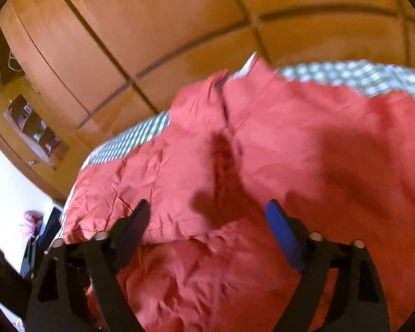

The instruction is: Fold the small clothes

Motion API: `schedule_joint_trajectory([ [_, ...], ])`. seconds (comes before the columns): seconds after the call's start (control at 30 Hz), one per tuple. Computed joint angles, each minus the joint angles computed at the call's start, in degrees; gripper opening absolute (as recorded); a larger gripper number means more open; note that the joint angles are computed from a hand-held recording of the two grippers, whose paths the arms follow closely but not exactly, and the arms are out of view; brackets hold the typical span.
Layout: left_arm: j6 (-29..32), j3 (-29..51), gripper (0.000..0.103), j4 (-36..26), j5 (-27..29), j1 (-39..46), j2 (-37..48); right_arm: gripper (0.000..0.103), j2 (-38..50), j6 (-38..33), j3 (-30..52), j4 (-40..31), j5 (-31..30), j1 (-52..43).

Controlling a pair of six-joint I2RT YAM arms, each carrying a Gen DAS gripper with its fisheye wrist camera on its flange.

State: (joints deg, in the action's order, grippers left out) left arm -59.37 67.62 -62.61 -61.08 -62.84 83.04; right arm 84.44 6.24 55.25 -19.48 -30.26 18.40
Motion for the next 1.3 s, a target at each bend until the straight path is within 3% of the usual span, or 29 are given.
schedule_joint_trajectory([
  [0.03, -3.2, -0.6, 0.098, -3.0, 0.3, -0.4, -0.3, 0.065, 2.6, 1.2, 1.6, -0.7, 1.1, 1.3],
  [0.13, -11.8, -2.5, 0.098, -11.1, 2.2, 0.0, 0.4, 0.02, 6.0, 3.2, 2.6, 0.7, -1.0, 2.7],
  [0.17, -13.4, -3.0, 0.098, -12.3, 3.2, 0.8, 0.6, 0.01, 5.2, 3.5, 1.5, 2.4, -1.1, 2.8],
  [0.2, -14.5, -4.2, 0.098, -12.4, 5.1, 2.3, -0.4, 0.008, 3.1, 3.8, -0.6, 5.9, -0.2, 3.0],
  [0.37, -10.8, -8.7, 0.098, -4.6, 12.2, 13.0, -8.5, 0.005, -3.9, 6.6, -6.4, 14.7, 6.6, 1.9],
  [0.5, 1.5, -7.7, 0.098, 3.8, 14.6, 22.9, -8.9, 0.005, -4.0, 6.4, -9.1, 16.6, 7.9, 0.8],
  [0.6, 7.0, -6.6, 0.098, 6.7, 10.6, 26.7, -6.5, 0.005, -3.8, 5.3, -13.2, 19.8, 11.0, 2.4],
  [0.73, 7.9, -5.6, 0.1, 4.4, 5.3, 30.6, -6.4, 0.005, -5.2, 5.3, -16.2, 22.1, 11.2, 1.7],
  [0.87, 15.9, -11.0, 0.1, 8.7, 0.1, 33.2, -6.9, 0.005, -3.6, 4.5, -15.7, 21.5, 12.3, 2.9],
  [0.97, 23.8, -15.5, 0.1, 15.6, 7.8, 39.6, -6.4, 0.005, -1.6, 4.2, -14.2, 20.7, 11.1, 2.7],
  [1.03, 29.2, -17.9, 0.1, 20.9, 17.1, 45.3, -9.6, 0.005, -0.8, 4.0, -13.7, 20.8, 10.8, 2.7],
  [1.13, 36.8, -20.7, 0.1, 24.6, 24.7, 48.5, -15.6, 0.005, 0.2, 3.9, -13.2, 20.7, 8.6, 1.2],
  [1.2, 41.8, -21.9, 0.1, 24.4, 26.2, 48.5, -18.7, 0.006, 0.8, 3.9, -12.8, 20.6, 7.6, 0.4],
  [1.3, 48.2, -23.8, 0.1, 23.0, 22.4, 44.3, -22.7, 0.007, 1.6, 3.6, -11.9, 19.9, 7.1, 0.7],
])
